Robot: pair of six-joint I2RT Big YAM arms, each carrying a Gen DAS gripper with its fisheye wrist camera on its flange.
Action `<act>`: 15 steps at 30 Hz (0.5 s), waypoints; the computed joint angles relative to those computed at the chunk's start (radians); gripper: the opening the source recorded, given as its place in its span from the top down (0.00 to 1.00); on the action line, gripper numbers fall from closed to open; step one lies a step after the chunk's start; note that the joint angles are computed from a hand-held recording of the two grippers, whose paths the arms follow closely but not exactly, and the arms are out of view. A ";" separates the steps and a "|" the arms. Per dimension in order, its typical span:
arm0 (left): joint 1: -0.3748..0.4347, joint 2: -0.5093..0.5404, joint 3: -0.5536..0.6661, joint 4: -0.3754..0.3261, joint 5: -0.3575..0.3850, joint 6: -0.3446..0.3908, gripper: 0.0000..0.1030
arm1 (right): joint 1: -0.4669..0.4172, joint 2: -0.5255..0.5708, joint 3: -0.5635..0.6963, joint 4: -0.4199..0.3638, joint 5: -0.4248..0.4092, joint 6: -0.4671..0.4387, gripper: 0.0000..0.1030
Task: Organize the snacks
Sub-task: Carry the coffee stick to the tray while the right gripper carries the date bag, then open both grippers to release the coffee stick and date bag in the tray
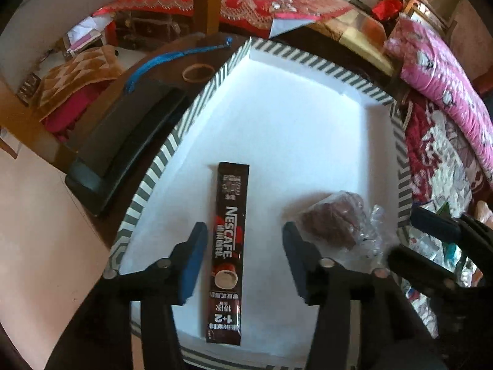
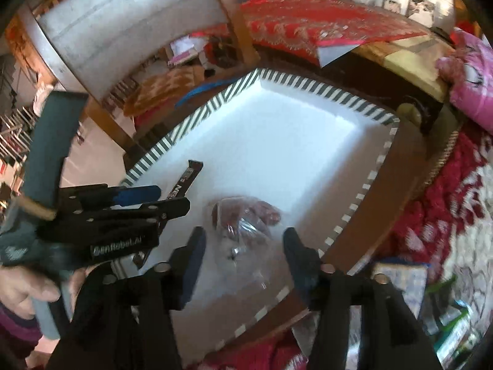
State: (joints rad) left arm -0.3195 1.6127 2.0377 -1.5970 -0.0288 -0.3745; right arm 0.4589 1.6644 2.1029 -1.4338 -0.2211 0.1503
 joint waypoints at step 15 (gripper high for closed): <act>-0.098 0.001 0.118 -0.028 0.008 0.020 0.33 | -0.143 -0.189 -0.248 -0.050 0.146 0.089 0.26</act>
State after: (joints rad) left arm -0.4180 1.6139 2.1562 -1.6252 -0.0209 -0.3548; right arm 0.3162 1.4751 1.8549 -1.4841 -0.0747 0.2392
